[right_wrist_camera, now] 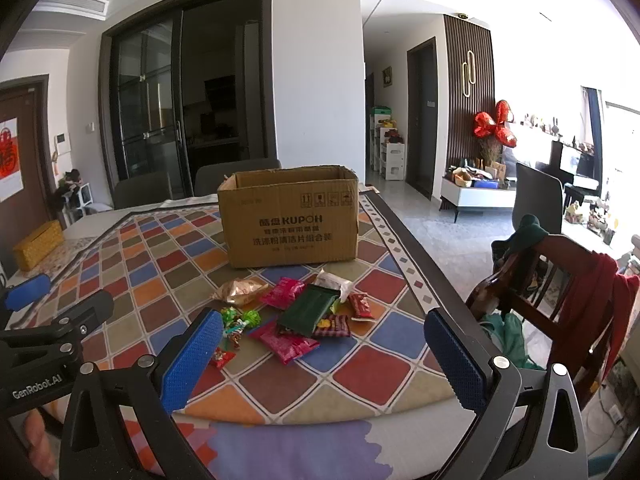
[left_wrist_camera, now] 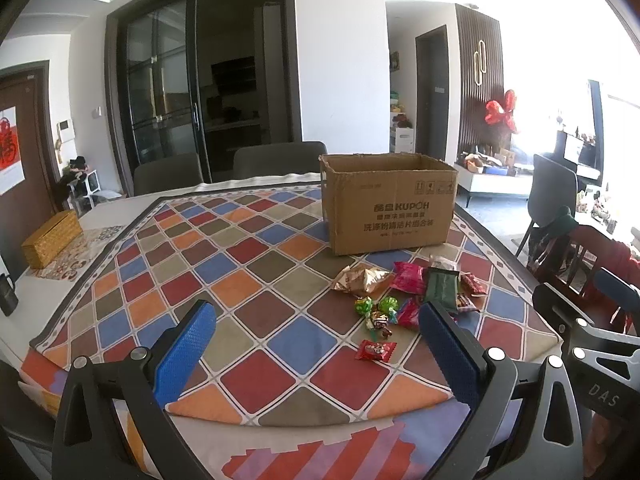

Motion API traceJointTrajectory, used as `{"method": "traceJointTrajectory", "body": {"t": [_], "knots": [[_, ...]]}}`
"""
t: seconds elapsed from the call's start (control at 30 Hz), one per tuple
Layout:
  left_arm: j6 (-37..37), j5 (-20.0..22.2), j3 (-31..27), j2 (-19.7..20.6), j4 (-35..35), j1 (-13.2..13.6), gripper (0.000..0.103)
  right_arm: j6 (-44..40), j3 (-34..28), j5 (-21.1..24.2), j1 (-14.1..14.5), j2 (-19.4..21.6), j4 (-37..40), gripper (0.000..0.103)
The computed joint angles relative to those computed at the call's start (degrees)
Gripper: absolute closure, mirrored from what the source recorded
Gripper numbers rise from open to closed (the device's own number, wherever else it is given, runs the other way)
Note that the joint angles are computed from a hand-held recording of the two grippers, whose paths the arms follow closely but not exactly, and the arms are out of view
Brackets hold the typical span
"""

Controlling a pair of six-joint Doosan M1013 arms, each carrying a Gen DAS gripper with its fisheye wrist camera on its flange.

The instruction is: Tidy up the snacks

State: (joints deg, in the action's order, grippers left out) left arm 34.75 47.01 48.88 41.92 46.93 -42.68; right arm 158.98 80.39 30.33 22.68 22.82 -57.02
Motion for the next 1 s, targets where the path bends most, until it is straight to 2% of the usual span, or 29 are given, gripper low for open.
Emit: {"method": "traceJointTrajectory", "body": {"t": [1.0], "knots": [[-0.6,-0.4,0.3,0.0,0.5,-0.1,0.0,0.9,0.2,-0.2,0.1,-0.1,-0.9,0.001]]}}
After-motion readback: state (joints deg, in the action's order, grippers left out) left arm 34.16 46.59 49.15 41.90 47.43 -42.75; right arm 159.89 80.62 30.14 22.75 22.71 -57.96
